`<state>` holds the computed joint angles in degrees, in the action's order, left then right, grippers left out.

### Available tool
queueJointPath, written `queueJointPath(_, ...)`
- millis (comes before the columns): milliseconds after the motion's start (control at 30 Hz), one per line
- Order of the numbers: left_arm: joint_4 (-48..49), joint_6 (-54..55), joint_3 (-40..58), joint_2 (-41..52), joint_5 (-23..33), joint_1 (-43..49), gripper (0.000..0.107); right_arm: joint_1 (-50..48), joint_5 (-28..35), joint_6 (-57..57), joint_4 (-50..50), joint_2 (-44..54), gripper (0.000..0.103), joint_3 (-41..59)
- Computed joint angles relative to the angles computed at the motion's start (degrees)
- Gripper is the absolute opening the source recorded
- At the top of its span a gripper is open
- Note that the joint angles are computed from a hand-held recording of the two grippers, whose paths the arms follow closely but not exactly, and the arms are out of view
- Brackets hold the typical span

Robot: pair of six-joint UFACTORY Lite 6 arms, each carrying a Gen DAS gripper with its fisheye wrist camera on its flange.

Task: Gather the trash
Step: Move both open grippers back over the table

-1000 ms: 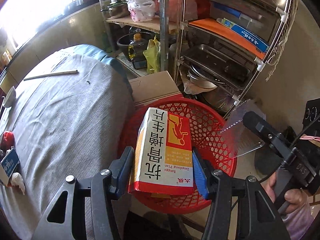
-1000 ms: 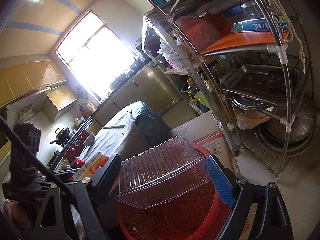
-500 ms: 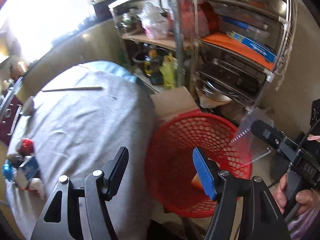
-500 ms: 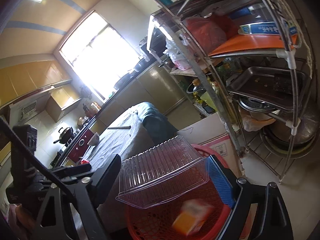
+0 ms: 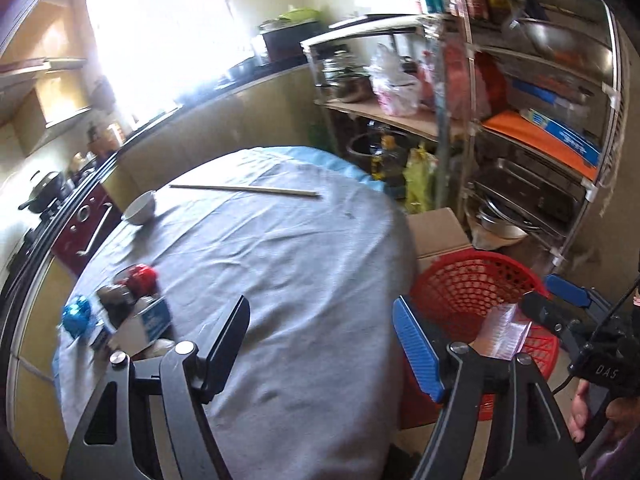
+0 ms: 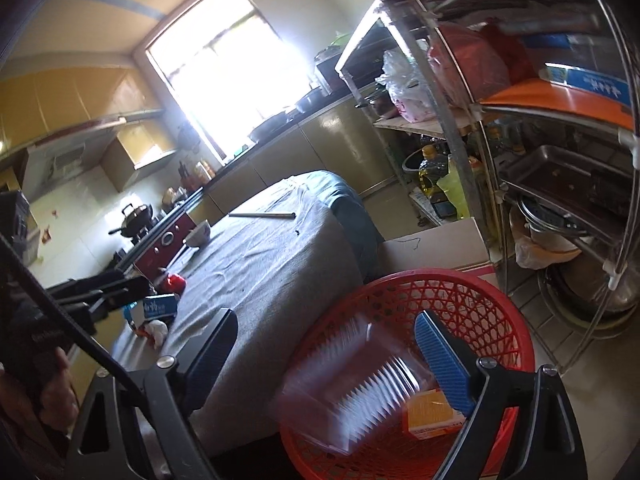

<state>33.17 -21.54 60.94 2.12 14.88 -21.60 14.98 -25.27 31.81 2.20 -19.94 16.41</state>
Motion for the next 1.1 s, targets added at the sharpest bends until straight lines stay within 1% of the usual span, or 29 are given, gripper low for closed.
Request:
queueJointPath(133,-7.7,8.8,-2.4,-3.3,-0.9,6.0,0.078,3.5,1.2,-6.7,7.5,-0.3,0.093,1.7)
queueJointPath(200,-12.3,14.0,-2.7,-4.0,-0.9,9.8,0.079,4.9,1.6,-8.1,8.7,0.4,0.093,3.3)
queueJointPath(333,-20.3,23.4,-3.1,-4.1,-1.4,18.7,0.079,10.0,2.6,-14.1,14.4,4.9,0.093,9.8)
queueJointPath(467,-26.3,30.3,-2.4,-2.4,-2.1,27.2,0.079,15.5,3.4,-16.8,15.9,13.9,0.093,20.4)
queueJointPath(533,-32.2,36.6,-1.4,-0.8,-2.3,31.4,0.079,18.2,4.5,-16.9,15.3,19.5,0.093,27.2)
queueJointPath(633,-42.1,47.2,0.7,2.6,-2.9,37.3,0.079,22.3,6.4,-21.3,18.1,27.9,0.093,37.6)
queueJointPath(800,-55.0,61.1,5.1,8.4,-2.1,43.9,0.079,27.3,10.8,-28.9,23.7,40.7,0.093,54.3)
queueJointPath(900,-59.2,65.4,8.0,11.7,-1.2,46.3,0.079,28.8,13.8,-34.5,28.0,47.2,0.093,63.0)
queueJointPath(967,-60.4,66.6,9.8,14.0,-1.0,47.4,0.079,29.3,15.5,-38.1,31.0,50.5,0.093,67.6)
queueJointPath(1100,-61.5,67.8,12.6,17.1,-0.1,48.8,0.079,29.9,18.3,-48.2,40.5,55.7,0.093,74.7)
